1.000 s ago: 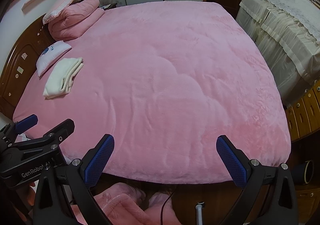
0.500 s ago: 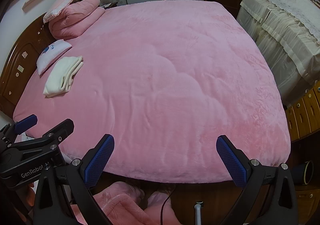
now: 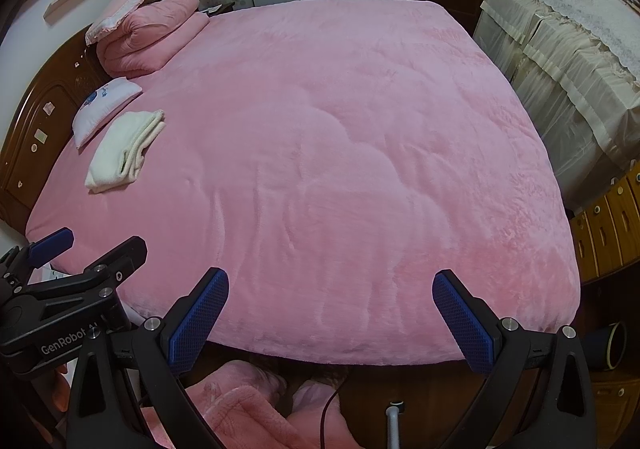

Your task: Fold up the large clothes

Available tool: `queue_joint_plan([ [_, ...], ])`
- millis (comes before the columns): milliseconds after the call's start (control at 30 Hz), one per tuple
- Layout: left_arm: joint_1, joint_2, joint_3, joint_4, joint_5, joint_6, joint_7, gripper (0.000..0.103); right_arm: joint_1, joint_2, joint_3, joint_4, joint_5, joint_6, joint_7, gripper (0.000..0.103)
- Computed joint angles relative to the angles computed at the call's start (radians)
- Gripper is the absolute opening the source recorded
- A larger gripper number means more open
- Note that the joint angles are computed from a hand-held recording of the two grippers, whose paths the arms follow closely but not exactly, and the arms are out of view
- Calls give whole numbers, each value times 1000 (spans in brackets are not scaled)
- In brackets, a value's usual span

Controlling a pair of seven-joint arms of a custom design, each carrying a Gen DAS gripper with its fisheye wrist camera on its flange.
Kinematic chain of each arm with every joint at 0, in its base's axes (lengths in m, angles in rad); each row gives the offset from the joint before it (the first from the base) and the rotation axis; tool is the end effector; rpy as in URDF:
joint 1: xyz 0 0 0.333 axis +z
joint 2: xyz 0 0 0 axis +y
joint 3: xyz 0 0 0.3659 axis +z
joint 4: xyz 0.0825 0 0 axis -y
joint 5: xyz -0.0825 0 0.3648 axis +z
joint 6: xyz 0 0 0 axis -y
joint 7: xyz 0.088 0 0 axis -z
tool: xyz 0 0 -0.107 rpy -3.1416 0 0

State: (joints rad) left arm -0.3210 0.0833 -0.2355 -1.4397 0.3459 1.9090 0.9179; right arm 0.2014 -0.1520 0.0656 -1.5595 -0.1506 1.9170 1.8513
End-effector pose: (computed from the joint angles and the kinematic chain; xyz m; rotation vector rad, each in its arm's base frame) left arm 0.5213 -0.2860 0.7297 -1.9694 1.8733 -0.4440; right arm 0.4856 0.1262 0.7981 -1.9302 1.9252 -0.5440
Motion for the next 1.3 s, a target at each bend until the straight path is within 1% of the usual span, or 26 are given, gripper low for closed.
queue_joint_plan([
  [167,-5,6,-2,5,2,-2,-2,102,-6,-21,-8,-35,8,11,-11,103],
  [400,-13,21,-1,18,2,-3,1,102,-32,-35,-32,-71,35,31,-64,103],
  [700,-29,42,-1,39,15,-12,-8,102,-46,-28,-31,-67,45,34,-82,103],
  [1167,-55,96,10,114,30,-45,3,102,-61,-39,-46,-90,65,44,-113,103],
  [1300,-62,113,13,138,30,-51,13,102,-65,-26,-49,-76,69,40,-124,103],
])
